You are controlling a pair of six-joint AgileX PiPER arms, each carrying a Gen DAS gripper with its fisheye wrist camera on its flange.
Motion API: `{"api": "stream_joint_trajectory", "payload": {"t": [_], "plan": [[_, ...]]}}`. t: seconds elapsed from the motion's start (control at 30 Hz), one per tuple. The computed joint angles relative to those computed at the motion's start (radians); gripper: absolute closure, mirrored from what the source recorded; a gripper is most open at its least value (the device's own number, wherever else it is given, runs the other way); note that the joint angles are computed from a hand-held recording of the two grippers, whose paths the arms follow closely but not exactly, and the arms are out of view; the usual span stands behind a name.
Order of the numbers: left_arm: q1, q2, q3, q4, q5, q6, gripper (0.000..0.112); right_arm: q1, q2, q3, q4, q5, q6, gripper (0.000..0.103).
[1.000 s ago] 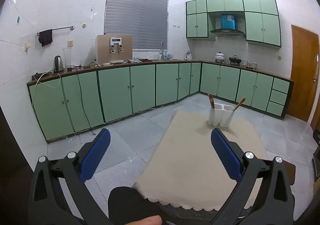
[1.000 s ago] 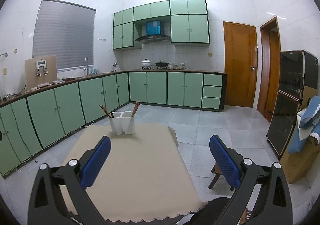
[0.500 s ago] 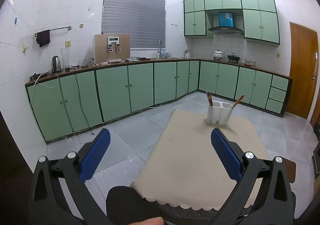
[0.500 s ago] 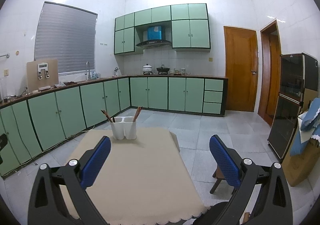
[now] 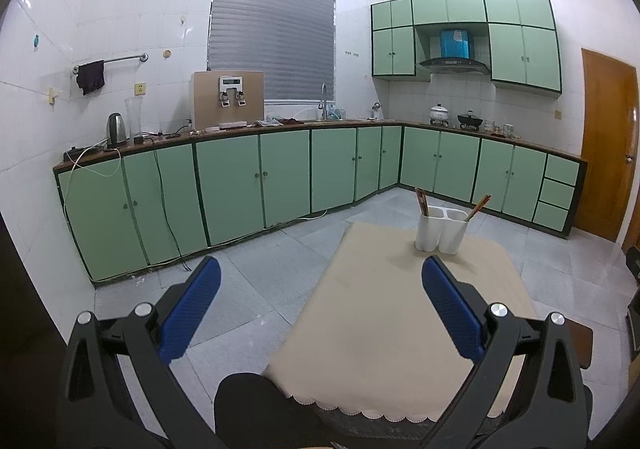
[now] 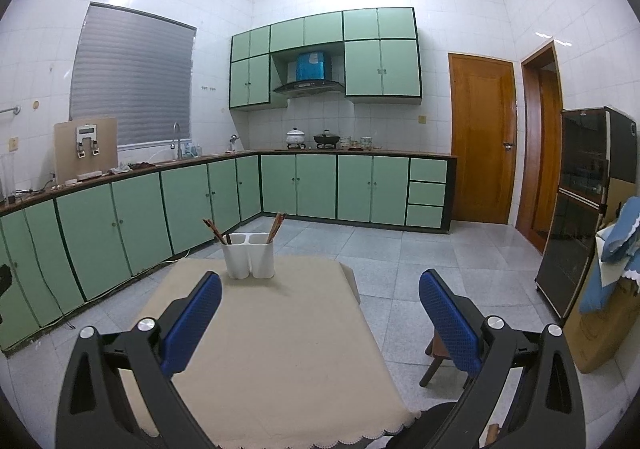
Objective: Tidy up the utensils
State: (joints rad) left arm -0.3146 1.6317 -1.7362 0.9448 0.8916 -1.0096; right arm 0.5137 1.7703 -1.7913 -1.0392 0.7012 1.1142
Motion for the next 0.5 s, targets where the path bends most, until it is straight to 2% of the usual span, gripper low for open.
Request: {"api": "stream_joint_trajectory", "payload": {"t": [0.5], "plan": [[0.002, -0.002, 0.009, 0.008, -0.012, -0.012, 0.015, -0.011, 0.005, -0.011, 0.003, -0.002, 0.004, 0.006]]}}
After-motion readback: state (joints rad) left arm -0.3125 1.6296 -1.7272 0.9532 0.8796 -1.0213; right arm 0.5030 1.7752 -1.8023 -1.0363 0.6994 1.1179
